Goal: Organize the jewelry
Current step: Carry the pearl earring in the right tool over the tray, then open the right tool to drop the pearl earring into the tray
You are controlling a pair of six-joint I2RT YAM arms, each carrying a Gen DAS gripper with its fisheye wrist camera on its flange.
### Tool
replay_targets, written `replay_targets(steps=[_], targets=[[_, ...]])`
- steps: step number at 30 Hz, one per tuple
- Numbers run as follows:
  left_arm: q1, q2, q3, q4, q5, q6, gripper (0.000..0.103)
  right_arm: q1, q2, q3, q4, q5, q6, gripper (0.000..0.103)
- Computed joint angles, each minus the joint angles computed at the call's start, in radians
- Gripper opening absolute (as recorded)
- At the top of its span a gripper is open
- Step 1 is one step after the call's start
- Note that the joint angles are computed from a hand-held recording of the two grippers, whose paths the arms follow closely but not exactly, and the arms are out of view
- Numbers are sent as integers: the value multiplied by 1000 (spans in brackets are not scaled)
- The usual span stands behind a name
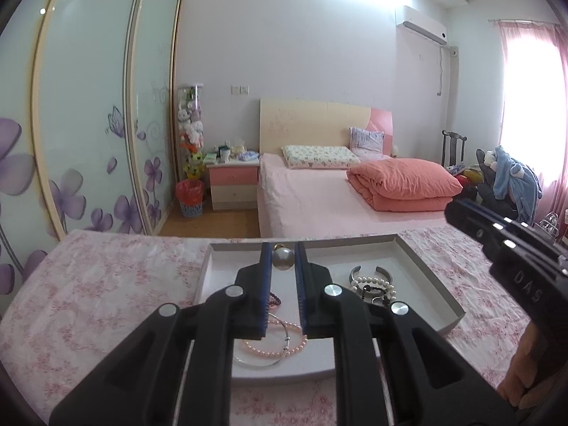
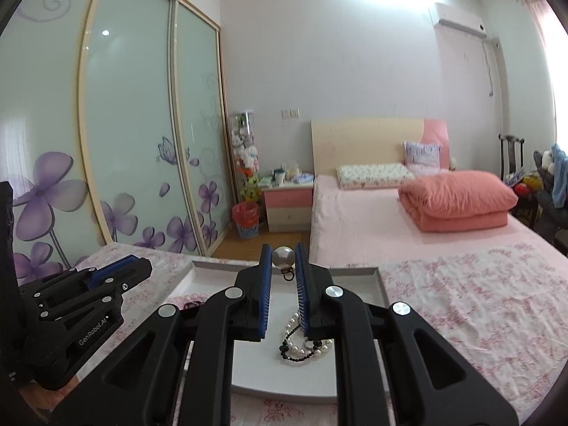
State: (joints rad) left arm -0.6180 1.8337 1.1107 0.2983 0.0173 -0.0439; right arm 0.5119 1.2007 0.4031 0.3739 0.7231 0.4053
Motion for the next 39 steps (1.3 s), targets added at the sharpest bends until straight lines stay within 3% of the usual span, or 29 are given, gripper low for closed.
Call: replay_targets(steps=[6, 12, 14, 16, 23, 31, 39], targets=[[4, 127, 132, -63, 23, -5, 14, -127, 102, 19, 48, -176, 41, 14], [6, 231, 251, -141, 55, -7, 16, -188, 184, 46, 60, -287, 90, 15], [11, 251, 273, -157, 59, -24, 35, -211, 205, 53, 67, -331, 107, 19], [24, 263, 282, -160, 68, -48, 37, -227, 199, 36, 79, -359, 135, 27], [71, 247, 276, -179, 90, -115, 39, -233, 137, 4, 66, -335, 156, 30], [88, 166, 205, -171, 75, -110, 41, -175, 60, -5, -8, -270, 170, 30], [118, 1, 38, -120, 58, -87, 52, -28, -114, -8, -173, -94, 187, 49]])
